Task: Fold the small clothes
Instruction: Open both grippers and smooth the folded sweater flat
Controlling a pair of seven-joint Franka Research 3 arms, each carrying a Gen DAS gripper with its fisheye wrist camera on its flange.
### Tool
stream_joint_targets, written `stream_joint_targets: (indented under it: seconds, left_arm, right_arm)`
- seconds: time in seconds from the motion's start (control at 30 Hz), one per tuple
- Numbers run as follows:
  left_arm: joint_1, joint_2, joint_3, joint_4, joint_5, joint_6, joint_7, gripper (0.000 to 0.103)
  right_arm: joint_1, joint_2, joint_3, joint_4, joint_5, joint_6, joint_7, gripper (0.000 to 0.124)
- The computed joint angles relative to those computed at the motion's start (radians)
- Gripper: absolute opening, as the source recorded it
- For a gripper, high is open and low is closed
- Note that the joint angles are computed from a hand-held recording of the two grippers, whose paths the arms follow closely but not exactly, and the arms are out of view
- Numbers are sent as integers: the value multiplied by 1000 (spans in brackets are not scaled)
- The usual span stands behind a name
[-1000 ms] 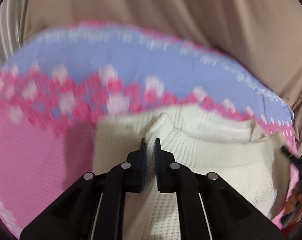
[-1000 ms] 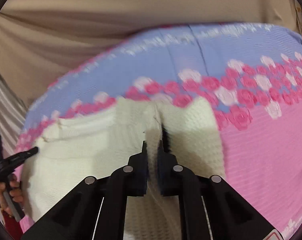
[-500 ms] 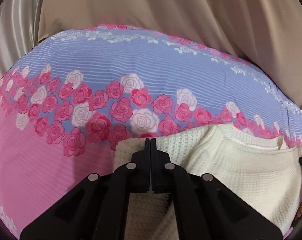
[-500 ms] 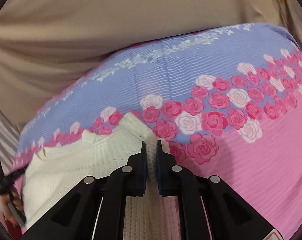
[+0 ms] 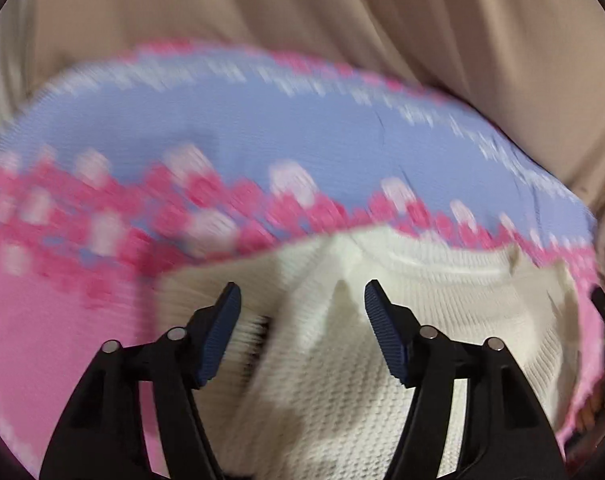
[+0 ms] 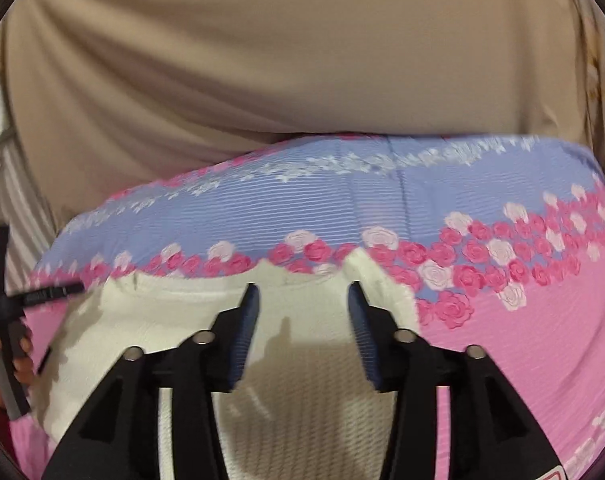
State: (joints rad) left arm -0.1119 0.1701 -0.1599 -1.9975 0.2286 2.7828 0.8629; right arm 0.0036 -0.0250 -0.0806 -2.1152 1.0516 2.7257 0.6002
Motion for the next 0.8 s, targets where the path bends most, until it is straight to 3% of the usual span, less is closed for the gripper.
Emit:
stream_joint_targets:
  seconds: [0.07,0.1,0.13,0.17,0.23,0.27,0.33,0.4,0.47,0.5,0.53,0.57,0.63,0.7,0.77,0.8]
  left_arm:
    - [61,26,-68,5,-203,10,186,42]
    - [62,25,-71,-1,-221,21,218,21]
    - [69,21,-82,-7,-255,27,261,7]
    - [68,12,-81,-18,-272,39,274,7]
    - [18,-40,-17,-73,-153,106,142,7]
    - [-13,-73,21,-99,-36,133,29,7]
    - [-22,-123,59,-131,141,174,-147,7]
    - [-9,-124,66,-109,279,139,-272,7]
    - [1,-67,53,-54,301,50,-265,7]
    - [11,-19,37,-24,237,13,-202,7]
    - [25,4,23,-17,200,7,-169,8]
    - [7,16,44,-20,233,23,-206,8]
    - [-30,-13,80,-41,363,26,-310,12]
    - [-41,-63,77,-67,424,-3,-375,13]
    - [-49,-147,65,-123,556,-8,-512,28]
    - [-44,-180,48,-145,605,-4,-562,44]
  right_arm:
    - [-21,57,-13,48,-98,-24,116,51]
    - [-25,83,-17,70,-138,-35,149,52]
    - [-32,103,-17,88,-165,-50,169,52]
    - [-41,123,-13,107,-206,-80,202,51]
    - [-55,137,0,132,-211,-145,185,10]
    - [-60,120,11,121,-184,-153,147,8]
    - [-64,65,27,88,-36,-148,5,7]
    - [-53,33,22,75,78,-133,-82,7]
    - [-35,78,12,107,26,-91,-22,7]
    - [7,139,-25,140,-98,-63,79,7]
    - [16,209,-42,184,-225,-86,183,7]
    - [-10,246,-26,206,-281,-125,262,7]
    - [-90,227,45,201,-231,-138,259,7]
    - [-73,129,49,106,-172,-33,212,10]
    - [-47,6,59,3,-78,13,49,11]
    - [-29,-36,51,-27,-47,-12,-7,11]
